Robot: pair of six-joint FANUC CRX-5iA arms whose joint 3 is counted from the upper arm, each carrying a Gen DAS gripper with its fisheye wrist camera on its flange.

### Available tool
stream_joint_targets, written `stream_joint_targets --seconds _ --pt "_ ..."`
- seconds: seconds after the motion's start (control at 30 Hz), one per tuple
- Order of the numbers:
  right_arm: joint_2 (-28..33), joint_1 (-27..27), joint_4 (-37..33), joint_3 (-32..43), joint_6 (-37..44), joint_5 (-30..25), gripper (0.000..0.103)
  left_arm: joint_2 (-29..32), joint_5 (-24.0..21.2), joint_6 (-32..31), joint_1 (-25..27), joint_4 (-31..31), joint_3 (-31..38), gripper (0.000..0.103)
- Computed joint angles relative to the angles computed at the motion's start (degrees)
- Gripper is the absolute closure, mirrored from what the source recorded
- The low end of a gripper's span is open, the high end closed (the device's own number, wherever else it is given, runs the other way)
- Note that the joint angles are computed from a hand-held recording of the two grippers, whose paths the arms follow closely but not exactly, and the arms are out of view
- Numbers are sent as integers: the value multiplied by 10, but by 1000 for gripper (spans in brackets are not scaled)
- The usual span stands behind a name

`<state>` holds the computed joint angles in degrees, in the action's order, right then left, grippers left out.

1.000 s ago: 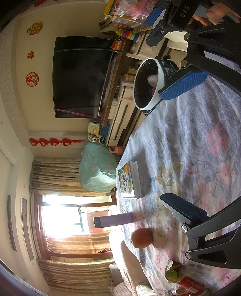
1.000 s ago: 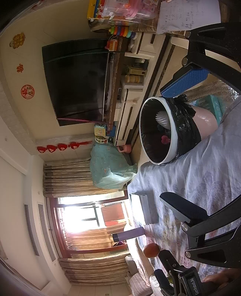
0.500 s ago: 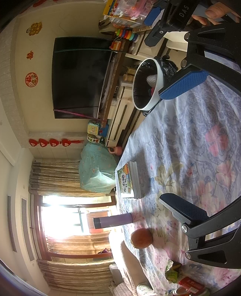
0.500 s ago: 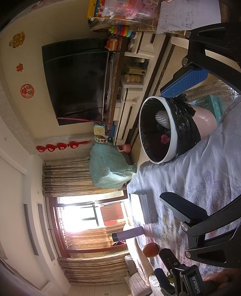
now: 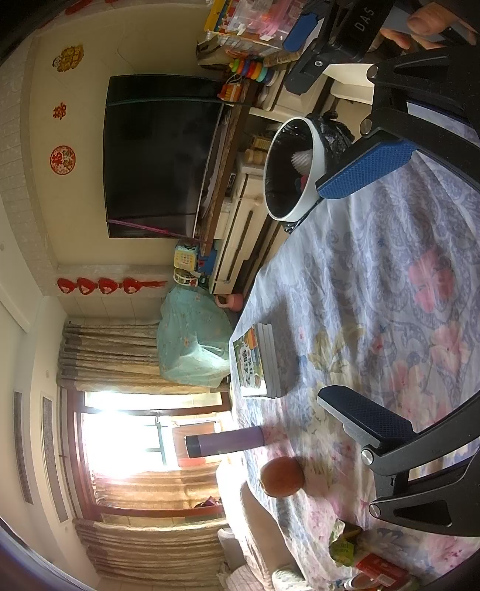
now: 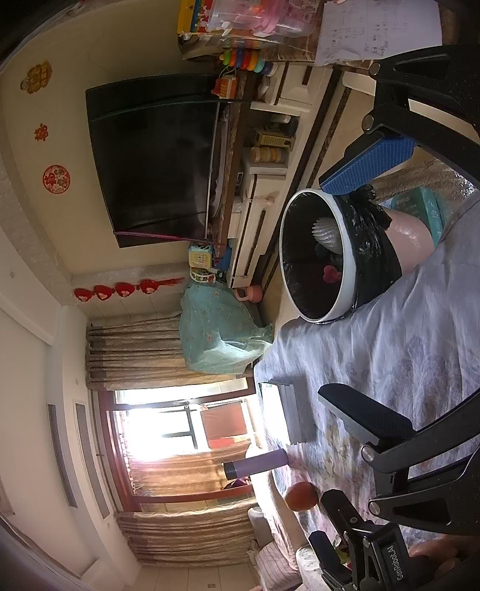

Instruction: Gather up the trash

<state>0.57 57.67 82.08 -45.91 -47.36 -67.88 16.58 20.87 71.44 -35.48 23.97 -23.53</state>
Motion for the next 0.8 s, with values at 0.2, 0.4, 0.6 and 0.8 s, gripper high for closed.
stream_joint_targets --seconds 0.2,0.4,0.6,0.8 --pt "0 1 1 1 1 0 0 0 -4 6 3 -9 3 1" --pt "-1 -1 2 1 1 4 0 0 -11 15 7 -22 6 1" --pt "-1 -1 3 1 0 6 0 0 -18 22 10 -32 9 1" --pt "0 -6 7 2 1 15 0 0 -20 26 12 -37 11 1"
